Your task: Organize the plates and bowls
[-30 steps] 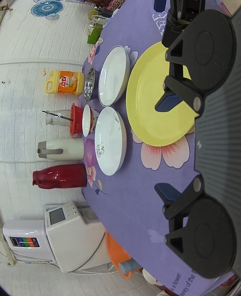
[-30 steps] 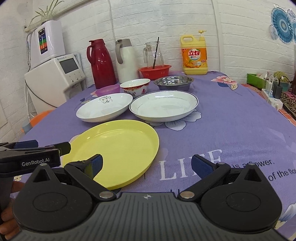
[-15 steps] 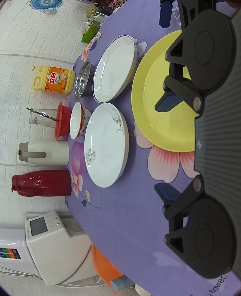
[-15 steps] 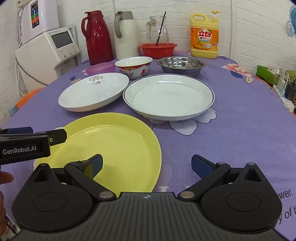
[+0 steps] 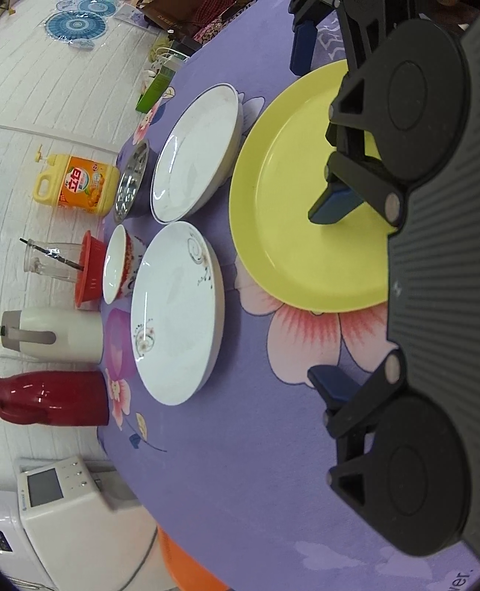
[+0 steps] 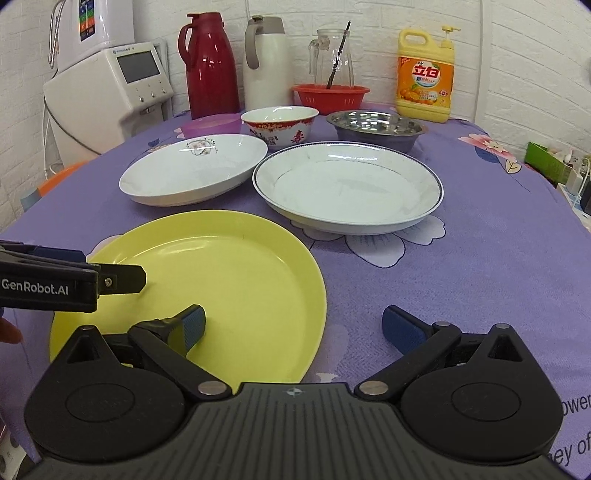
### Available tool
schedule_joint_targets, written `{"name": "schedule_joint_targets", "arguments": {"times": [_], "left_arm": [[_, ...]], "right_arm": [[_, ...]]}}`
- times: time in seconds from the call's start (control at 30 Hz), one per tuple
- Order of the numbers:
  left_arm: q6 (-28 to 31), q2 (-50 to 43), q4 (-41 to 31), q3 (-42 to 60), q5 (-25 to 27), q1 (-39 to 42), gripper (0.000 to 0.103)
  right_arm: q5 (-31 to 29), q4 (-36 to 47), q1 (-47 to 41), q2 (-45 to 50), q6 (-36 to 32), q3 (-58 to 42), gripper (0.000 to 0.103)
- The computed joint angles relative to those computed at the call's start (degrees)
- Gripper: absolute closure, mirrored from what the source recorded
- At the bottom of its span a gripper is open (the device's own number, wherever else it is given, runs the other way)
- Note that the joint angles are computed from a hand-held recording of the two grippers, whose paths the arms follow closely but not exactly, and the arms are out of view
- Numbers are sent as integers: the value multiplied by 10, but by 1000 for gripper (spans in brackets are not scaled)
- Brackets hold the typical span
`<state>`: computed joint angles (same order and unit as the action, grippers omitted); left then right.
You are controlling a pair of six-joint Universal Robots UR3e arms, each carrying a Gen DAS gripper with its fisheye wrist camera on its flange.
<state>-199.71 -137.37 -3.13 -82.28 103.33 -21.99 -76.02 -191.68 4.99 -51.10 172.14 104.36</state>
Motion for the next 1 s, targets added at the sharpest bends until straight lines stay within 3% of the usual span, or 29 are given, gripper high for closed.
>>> {"name": "schedule_joint_targets", "arguments": {"times": [0.13, 0.4, 0.47, 0.53, 0.67, 0.83, 1.0], "left_arm": [[29, 18, 12, -20, -14, 2, 23], [49, 2, 5, -10, -24, -2, 28], [48, -1, 17, -12, -26, -3, 36], [46, -2, 24, -11, -42, -2, 54], [25, 0, 19, -10, -29, -7, 57], [14, 56, 48, -88, 8, -4, 58], [8, 115, 75, -177, 51, 11, 58]], "right_arm": [[65, -52, -29, -20, 15, 42, 0], [73, -44, -31, -9, -1, 42, 0], [60, -54, -25, -6, -6, 43, 0], [59, -67, -22, -3, -11, 47, 0], [29, -77, 4, -6, -12, 51, 0], [43, -76, 22, -16, -2, 47, 0], [67, -44, 58, 8, 0, -18, 0]]}}
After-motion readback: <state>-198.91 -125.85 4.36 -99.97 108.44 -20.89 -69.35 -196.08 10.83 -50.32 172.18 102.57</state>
